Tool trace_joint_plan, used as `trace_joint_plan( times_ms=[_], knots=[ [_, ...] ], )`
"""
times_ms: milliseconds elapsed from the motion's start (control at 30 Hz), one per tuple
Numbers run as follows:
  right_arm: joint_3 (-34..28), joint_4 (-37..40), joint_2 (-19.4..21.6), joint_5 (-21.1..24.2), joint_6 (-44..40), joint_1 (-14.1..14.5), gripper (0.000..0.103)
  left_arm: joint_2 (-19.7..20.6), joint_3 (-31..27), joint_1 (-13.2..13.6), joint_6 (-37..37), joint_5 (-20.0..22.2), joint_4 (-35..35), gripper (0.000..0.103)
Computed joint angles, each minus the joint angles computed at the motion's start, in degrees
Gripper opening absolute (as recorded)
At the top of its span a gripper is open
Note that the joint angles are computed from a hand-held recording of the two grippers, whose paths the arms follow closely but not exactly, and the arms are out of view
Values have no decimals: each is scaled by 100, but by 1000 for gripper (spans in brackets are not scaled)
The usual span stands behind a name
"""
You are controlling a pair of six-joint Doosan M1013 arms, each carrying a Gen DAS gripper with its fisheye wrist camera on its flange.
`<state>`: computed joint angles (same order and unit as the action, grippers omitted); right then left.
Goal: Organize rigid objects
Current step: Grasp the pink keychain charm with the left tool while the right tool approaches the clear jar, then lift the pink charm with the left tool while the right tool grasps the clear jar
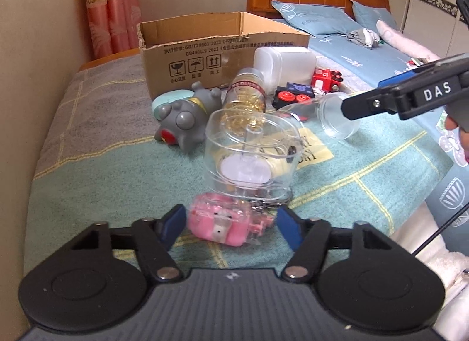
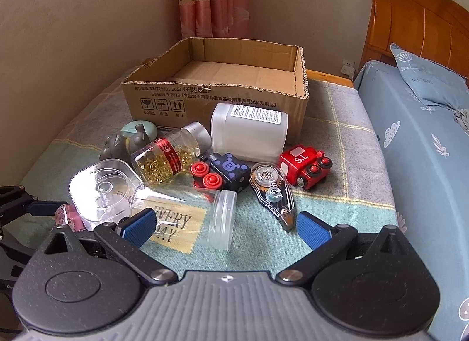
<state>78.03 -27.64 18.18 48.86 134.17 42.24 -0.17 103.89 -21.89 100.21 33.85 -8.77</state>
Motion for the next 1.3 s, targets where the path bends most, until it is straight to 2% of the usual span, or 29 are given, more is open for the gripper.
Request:
trace_joint_plan(
  times_ms=[100,167,333,433,567,733,1000,1300],
  knots=[
    [-17,73,12,-26,-36,-11,103,-23,15,-13,-53,-30,67,54],
    [-25,176,23,-60,-119,-28,103,-50,26,-25,-251,-33,231,54],
    [-91,419,89,-101,-416,-55,103,-155,106,4,-1028,-43,849,53],
    [-146,698,139,-132,-666,-90,103,-171,115,21,-1849,-22,1477,53],
    [-195,1171,195,-203,-955,-145,103,-152,90,64,-2332,16,1734,53],
    [-349,1227,327,-138,-776,-140,103,-112,75,-17,-2461,65,1914,53],
    [-460,352,460,562,-216,-31,103,-149,98,6,-2418,150,1866,56],
    [-390,395,439,475,68,-104,103,-90,71,12,-2357,100,1895,58]
  ],
)
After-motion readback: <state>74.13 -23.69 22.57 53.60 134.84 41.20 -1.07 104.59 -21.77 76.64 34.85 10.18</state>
